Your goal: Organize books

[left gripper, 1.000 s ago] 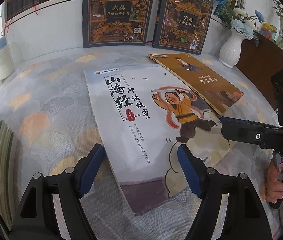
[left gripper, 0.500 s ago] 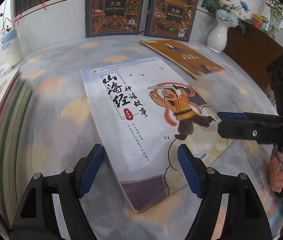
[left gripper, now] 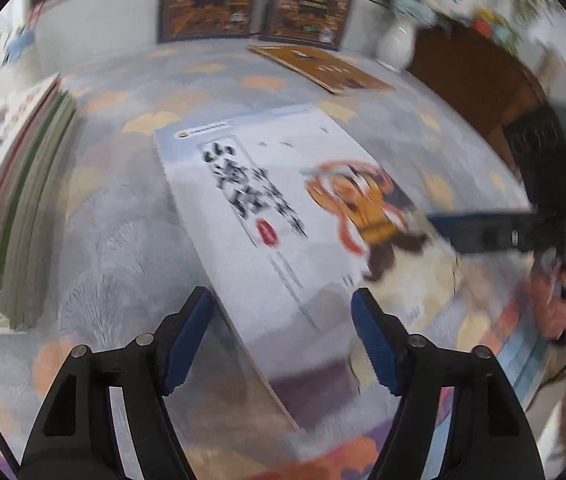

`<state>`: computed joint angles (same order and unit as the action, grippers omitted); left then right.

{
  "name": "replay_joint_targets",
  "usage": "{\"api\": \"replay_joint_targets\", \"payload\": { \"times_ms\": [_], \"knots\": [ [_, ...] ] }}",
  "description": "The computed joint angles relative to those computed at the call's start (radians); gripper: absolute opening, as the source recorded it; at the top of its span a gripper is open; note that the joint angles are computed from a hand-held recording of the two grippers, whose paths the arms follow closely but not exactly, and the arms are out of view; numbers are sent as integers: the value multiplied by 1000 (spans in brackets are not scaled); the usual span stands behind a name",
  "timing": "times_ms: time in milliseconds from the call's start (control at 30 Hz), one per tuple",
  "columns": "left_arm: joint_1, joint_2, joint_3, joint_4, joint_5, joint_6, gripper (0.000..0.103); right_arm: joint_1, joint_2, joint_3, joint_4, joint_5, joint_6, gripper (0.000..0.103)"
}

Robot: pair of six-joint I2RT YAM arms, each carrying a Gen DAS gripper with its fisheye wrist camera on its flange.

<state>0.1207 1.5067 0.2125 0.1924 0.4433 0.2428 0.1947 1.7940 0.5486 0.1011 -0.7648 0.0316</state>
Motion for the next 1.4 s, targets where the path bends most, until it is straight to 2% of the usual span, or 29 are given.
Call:
{"api": "replay_joint_targets", "payload": {
  "times_ms": [100, 200, 267, 333, 433, 500, 533, 600, 633, 667, 733, 767, 833, 1033, 1067, 1133, 1233, 1333, 1400],
  "knots": [
    [49, 88, 92, -68, 67, 11, 68, 14, 25, 60, -63, 4, -24, 70],
    [65, 138, 161, -131, 93, 22, 68, 8, 77, 139, -141, -23, -54, 70],
    [56, 174, 200, -130, 77, 32, 66, -11, 124, 189, -175, -68, -61, 69],
    [55, 186, 218, -134, 68, 28, 62, -28, 164, 239, -219, -96, -57, 64],
    [82, 223, 264, -165, 107, 9, 58, -43, 213, 314, -307, -119, -92, 60],
    [102, 251, 271, -128, 132, -17, 53, -36, 217, 328, -325, -112, -111, 58],
    [108, 262, 277, -123, 138, -18, 51, -30, 226, 347, -346, -107, -136, 59],
    [115, 279, 300, -140, 146, 6, 49, -25, 257, 420, -469, -98, -272, 58],
    [121, 285, 310, -150, 143, 12, 40, -37, 307, 494, -567, -117, -343, 54],
    [135, 297, 326, -168, 148, 14, 36, -50, 348, 541, -611, -134, -349, 49],
    [170, 322, 358, -216, 189, 23, 33, -75, 414, 598, -641, -155, -328, 19],
    [190, 342, 374, -227, 208, 11, 27, -91, 451, 625, -651, -191, -328, 17],
    [207, 355, 380, -228, 221, 16, 24, -96, 454, 610, -619, -187, -316, 3],
    [174, 318, 356, -204, 171, -9, 25, -71, 383, 490, -391, -181, -203, 4],
    [168, 310, 350, -199, 158, -8, 26, -71, 384, 492, -389, -185, -201, 4],
    [164, 312, 359, -208, 152, -6, 27, -67, 408, 539, -448, -201, -206, 6],
    [170, 281, 383, -307, 118, -8, 27, -62, 446, 629, -585, -193, -247, 6],
    [163, 238, 356, -319, 59, 4, 29, -51, 480, 721, -755, -164, -336, 9],
    [151, 217, 343, -319, 20, 17, 30, -55, 526, 779, -825, -182, -369, 9]
  ]
}}
